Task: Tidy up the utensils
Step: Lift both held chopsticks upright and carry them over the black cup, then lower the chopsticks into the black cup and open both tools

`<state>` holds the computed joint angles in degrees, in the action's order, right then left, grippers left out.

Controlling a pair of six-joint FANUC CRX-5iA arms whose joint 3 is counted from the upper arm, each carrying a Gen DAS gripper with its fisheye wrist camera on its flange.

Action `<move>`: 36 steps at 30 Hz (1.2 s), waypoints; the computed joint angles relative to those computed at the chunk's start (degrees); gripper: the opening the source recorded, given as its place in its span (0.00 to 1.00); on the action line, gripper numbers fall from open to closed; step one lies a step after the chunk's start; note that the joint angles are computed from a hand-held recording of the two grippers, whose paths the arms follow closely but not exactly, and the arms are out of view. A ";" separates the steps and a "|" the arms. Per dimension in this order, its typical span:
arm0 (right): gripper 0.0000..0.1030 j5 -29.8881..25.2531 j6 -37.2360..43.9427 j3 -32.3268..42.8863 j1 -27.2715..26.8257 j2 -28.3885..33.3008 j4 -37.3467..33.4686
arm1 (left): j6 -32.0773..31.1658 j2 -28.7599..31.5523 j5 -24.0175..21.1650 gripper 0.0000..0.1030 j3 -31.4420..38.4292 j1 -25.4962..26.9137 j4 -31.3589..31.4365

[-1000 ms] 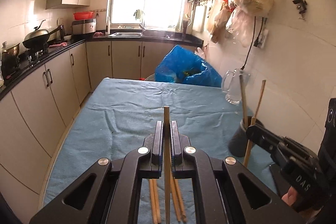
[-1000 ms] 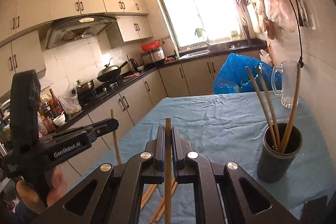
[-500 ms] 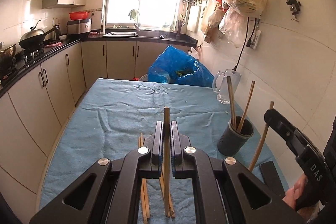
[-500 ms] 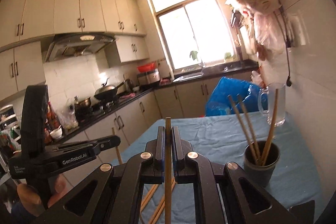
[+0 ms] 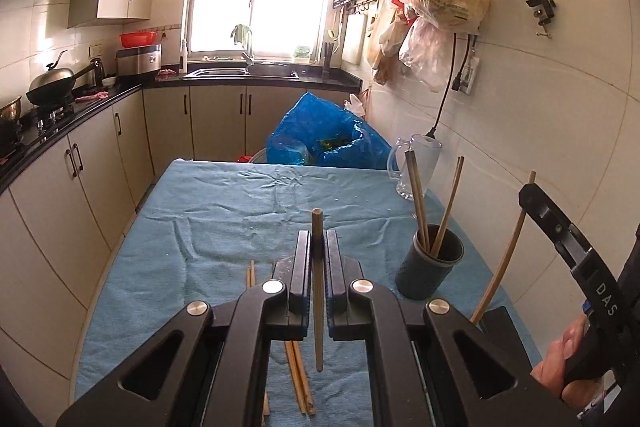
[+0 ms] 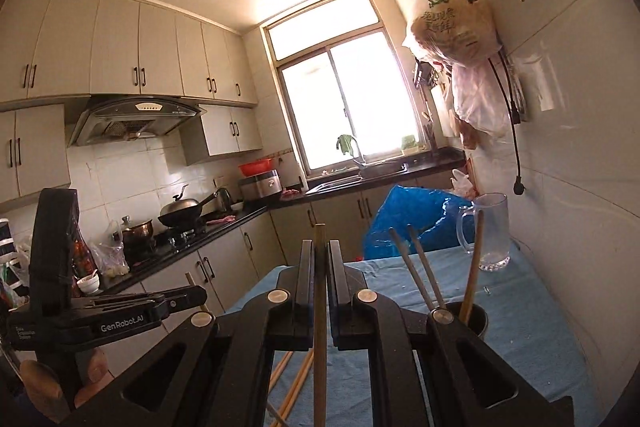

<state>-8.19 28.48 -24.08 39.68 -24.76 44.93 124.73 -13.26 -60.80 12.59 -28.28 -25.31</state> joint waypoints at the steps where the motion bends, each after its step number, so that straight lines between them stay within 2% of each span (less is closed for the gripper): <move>1: 0.06 -0.05 0.06 0.03 -0.18 -0.01 -0.40 | -0.11 0.12 -0.03 0.05 0.12 -0.08 0.07; 2: 0.06 -0.71 2.26 0.62 0.12 0.03 -2.67 | -0.30 0.19 0.08 0.05 0.18 -0.07 0.31; 12: 0.06 -0.18 -0.31 -0.09 -1.82 0.19 -0.15 | -2.92 1.47 0.49 0.05 1.30 0.13 2.48; 15: 0.06 1.27 -5.08 -0.48 -3.92 0.75 5.76 | -4.34 2.51 0.58 0.05 2.55 0.36 3.61; 24: 0.06 -0.31 -1.08 5.12 -7.14 3.84 2.12 | -9.16 5.79 2.41 0.05 6.18 1.73 8.95; 26: 0.06 -0.01 -2.72 5.50 -8.30 4.31 3.85 | -9.84 7.00 2.45 0.05 7.77 1.67 9.50; 28: 0.06 -0.70 0.07 7.12 -8.64 4.99 0.73 | -10.20 8.18 2.30 0.05 9.67 1.34 9.37; 36: 0.06 -1.40 0.78 11.49 -11.38 8.34 0.53 | -13.58 13.80 1.74 0.05 19.32 0.80 10.40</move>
<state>-9.58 29.26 -12.59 28.30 -16.43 45.46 111.14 0.54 -59.06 31.91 -27.49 -14.92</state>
